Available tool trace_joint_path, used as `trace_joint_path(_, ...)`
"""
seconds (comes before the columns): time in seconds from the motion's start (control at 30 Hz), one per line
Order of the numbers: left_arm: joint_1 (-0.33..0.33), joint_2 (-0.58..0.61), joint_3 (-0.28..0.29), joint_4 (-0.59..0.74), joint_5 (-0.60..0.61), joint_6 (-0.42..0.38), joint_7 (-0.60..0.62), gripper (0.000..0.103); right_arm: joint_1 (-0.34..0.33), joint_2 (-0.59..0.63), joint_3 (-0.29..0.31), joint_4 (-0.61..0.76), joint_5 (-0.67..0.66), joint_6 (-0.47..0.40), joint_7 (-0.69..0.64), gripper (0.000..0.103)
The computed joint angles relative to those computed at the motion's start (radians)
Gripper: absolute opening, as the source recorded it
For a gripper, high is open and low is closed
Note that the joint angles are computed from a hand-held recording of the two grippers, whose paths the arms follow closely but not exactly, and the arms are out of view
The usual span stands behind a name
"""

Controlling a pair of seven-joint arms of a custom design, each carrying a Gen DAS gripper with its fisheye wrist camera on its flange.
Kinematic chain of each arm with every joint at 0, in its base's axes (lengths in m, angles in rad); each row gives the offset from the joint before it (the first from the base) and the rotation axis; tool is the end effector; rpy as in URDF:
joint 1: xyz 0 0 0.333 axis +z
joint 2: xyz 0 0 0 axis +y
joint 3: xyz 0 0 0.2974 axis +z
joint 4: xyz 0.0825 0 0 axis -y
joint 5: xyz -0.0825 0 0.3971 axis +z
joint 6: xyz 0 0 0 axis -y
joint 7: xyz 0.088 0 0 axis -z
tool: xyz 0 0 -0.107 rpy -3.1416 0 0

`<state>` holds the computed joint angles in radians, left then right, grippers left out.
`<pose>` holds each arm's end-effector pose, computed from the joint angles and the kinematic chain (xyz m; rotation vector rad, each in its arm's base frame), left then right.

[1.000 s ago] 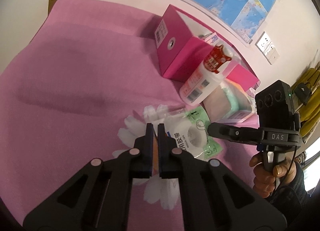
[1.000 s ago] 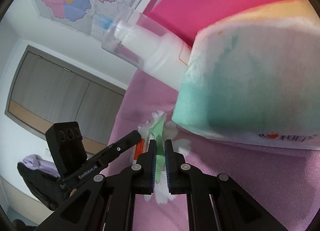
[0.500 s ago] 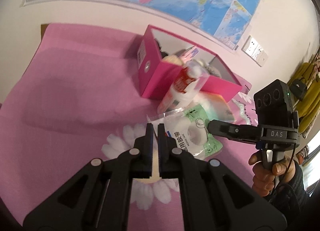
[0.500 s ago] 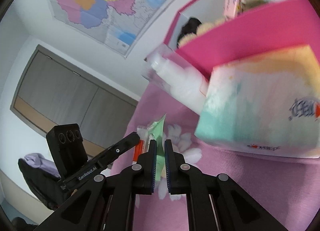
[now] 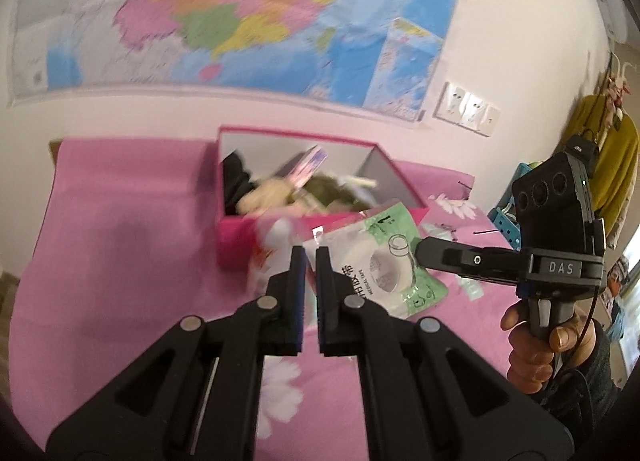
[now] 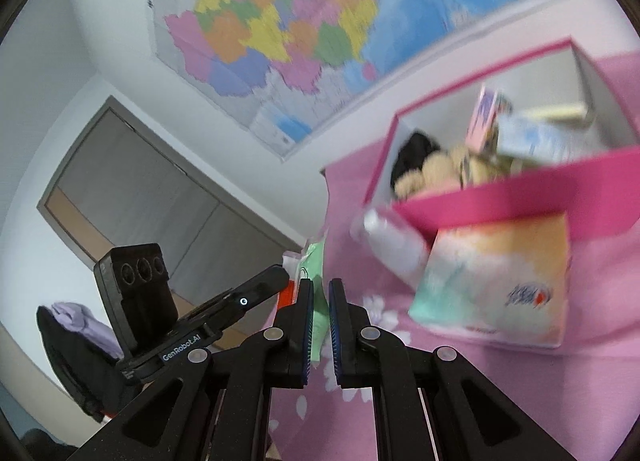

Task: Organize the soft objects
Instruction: 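Lift the tape roll bag and drop it into the box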

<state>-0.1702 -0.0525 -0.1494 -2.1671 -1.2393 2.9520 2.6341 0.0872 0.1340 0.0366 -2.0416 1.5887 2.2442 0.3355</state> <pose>0.5554 -0.1187 0.4551 -1.5414 1.9783 -1.2336 0.5987 0.1030 0.3823 -1.5292 1.1696 0.2546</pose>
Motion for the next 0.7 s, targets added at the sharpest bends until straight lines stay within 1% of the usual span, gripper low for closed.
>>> trace_joint_path(0.1,-0.006,0.022,-0.014,0.041,0.073,0.009,-0.059,0.005,-0.012,-0.021,-0.011,-0.001,0.019,-0.007,-0.016,0.007)
trace_joint_path(0.23,-0.007,0.069,-0.034,0.111,0.191,0.021,-0.156,0.005,-0.028,-0.02,-0.026,0.025,0.031,-0.018,-0.02,0.007)
trace_joint_path(0.27,-0.007,0.09,-0.039,0.137,0.247,0.017,-0.199,0.005,-0.033,-0.015,-0.028,0.036,0.032,-0.021,-0.018,0.007)
trace_joint_path(0.4,0.004,0.167,-0.063,0.227,0.409,0.006,-0.32,0.005,-0.056,0.015,-0.036,0.091,0.023,-0.042,0.003,0.006)
trace_joint_path(0.5,0.021,0.254,-0.084,0.336,0.491,-0.028,-0.396,0.005,-0.071,0.06,-0.031,0.156,0.001,-0.042,0.028,0.006)
trace_joint_path(0.53,0.003,0.301,-0.066,0.393,0.579,-0.041,-0.48,0.005,-0.077,0.086,-0.027,0.19,-0.008,-0.037,0.043,0.005)
trace_joint_path(0.57,-0.013,0.334,-0.054,0.43,0.641,-0.031,-0.531,0.005,-0.084,0.107,-0.022,0.219,-0.016,-0.035,0.06,0.005)
trace_joint_path(0.6,-0.034,0.386,-0.033,0.495,0.712,-0.038,-0.592,0.005,-0.091,0.141,-0.017,0.266,-0.031,-0.034,0.086,0.005)
trace_joint_path(0.63,-0.052,0.436,-0.006,0.567,0.772,-0.081,-0.67,0.005,-0.094,0.175,-0.01,0.316,-0.049,-0.007,0.105,0.005)
trace_joint_path(0.67,-0.057,0.465,0.002,0.607,0.804,-0.095,-0.71,0.005,-0.1,0.203,-0.002,0.356,-0.068,0.011,0.129,0.005)
trace_joint_path(0.7,-0.066,0.496,0.015,0.649,0.843,-0.104,-0.753,0.005,-0.1,0.257,0.0,0.43,-0.123,0.03,0.203,0.005)
